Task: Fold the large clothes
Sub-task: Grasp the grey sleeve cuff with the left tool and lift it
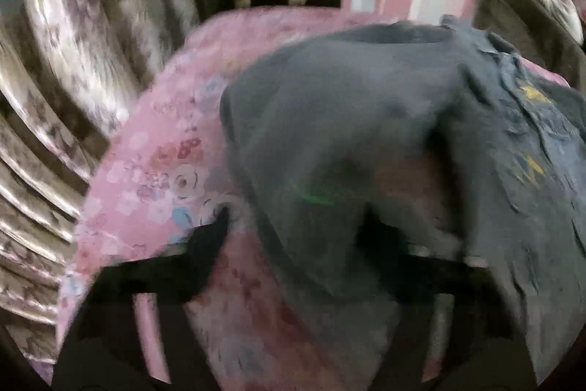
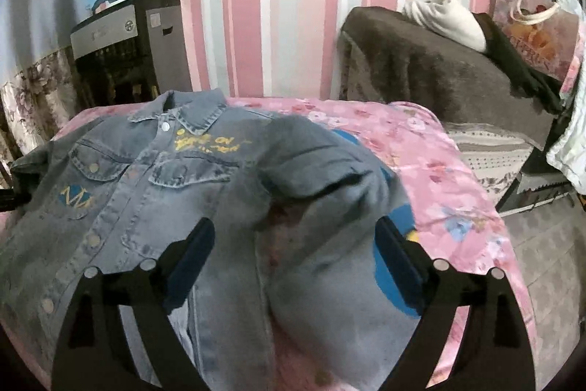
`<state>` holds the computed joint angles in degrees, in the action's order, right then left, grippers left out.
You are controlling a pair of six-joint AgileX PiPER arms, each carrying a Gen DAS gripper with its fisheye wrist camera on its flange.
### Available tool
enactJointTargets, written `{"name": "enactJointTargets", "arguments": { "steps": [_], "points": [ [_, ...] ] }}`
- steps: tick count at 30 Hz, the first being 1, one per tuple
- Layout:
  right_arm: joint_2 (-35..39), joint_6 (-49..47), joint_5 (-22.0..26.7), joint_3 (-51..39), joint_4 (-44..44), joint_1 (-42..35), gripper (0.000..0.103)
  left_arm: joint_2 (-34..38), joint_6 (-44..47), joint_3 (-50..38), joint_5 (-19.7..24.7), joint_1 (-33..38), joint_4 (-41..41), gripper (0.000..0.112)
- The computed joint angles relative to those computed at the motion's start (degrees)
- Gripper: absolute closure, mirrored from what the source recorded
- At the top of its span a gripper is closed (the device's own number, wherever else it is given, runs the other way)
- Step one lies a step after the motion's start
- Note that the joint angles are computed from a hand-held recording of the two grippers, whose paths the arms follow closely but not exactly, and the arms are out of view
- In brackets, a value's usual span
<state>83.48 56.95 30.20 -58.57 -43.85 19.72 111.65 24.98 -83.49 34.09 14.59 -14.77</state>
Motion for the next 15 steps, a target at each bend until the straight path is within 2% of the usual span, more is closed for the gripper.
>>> {"name": "enactJointTargets", "arguments": {
  "steps": [1,2,3,4,6,8,10,13,15],
  "points": [
    [0.92,-0.07,0.17,-1.03,-0.43,0.32,0.014,1.47,1.29,-2.53,2.20,0.63,-1.99,0.091],
    [1.44,0.07,0.43,-1.69,-0.74,0.58,0.014,2.96,0.69,-5.50,3.50,1.07,-1.68,0.099],
    [1.91,0.01,0.51,-2.35,-0.94,0.65,0.014,3.37,-1.59,-7.23,3.56,0.77,0.77,0.101],
    [2.44,0.29,0.58,-3.08,-1.42,0.66,0.014,3.07,-4.98,-8.97,1.99,0.30,5.51,0.104],
    [3.06,0.16,0.29,-4.03,-1.29,0.12,0.014,1.52,-9.17,-10.92,-0.46,-0.24,12.06,0.105],
    [3.84,0.13,-0.51,-4.86,-0.96,-0.68,0.014,0.41,-8.75,-15.36,-0.27,0.61,13.37,0.105],
    [4.98,-0.02,-0.88,-5.88,-0.54,-1.22,0.014,-1.35,-4.59,-18.12,0.04,1.13,11.53,0.103],
    [6.59,-0.22,-1.55,-6.72,-0.34,-1.77,0.014,-2.47,-7.13,-17.37,-1.46,-1.18,18.11,0.101],
    [7.49,-0.07,-1.31,-6.95,-0.47,-1.66,0.014,1.22,-9.54,-19.99,1.34,-2.12,20.96,0.099]
  ]
}}
